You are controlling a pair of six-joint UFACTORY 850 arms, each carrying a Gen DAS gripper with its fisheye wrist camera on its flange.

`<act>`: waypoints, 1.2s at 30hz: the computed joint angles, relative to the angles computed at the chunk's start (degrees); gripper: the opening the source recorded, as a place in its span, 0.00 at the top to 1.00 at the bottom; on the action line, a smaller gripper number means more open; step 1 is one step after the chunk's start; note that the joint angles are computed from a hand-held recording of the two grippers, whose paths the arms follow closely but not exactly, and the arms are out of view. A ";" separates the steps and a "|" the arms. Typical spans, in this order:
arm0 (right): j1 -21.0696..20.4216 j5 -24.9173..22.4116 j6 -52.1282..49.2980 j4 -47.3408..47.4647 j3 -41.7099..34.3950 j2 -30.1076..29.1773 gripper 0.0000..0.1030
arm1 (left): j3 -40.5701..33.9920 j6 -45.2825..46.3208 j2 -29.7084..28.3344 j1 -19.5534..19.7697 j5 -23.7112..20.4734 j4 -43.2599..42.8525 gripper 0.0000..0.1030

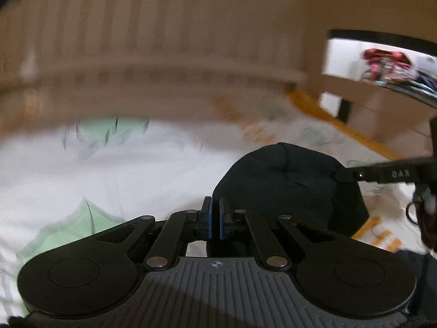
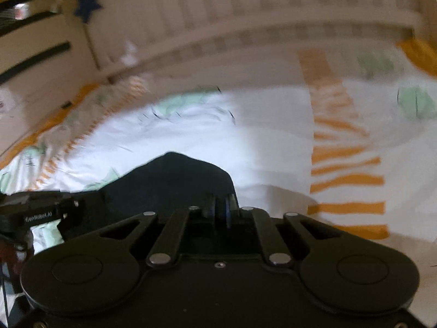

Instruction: Fold large clothes

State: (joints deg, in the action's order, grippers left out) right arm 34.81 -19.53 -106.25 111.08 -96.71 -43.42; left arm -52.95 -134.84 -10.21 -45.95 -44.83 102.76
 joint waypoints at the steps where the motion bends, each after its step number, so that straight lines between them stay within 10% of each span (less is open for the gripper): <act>1: 0.02 -1.00 -6.00 4.58 3.17 2.35 0.88 | 0.98 1.65 1.38 -1.69 -1.54 0.97 0.95; 10: -0.06 -13.66 -43.30 31.02 36.85 26.40 0.88 | 4.38 21.20 2.77 -23.69 -19.04 -1.41 0.94; 19: 0.57 -2.99 -23.27 3.26 51.07 37.46 0.77 | 2.14 41.26 0.90 -35.55 -3.02 -21.47 0.88; 25: -0.95 -6.07 -9.68 0.53 50.15 39.81 0.36 | 2.21 9.91 5.96 -32.43 1.11 -24.62 0.56; 29: -0.10 -3.78 10.19 -8.88 44.52 35.47 0.35 | 1.53 -14.07 6.23 -27.50 4.24 -20.31 0.33; 36: -0.52 -6.62 9.46 6.05 46.40 32.53 0.34 | 1.30 -39.33 1.85 -20.56 10.42 -10.43 0.31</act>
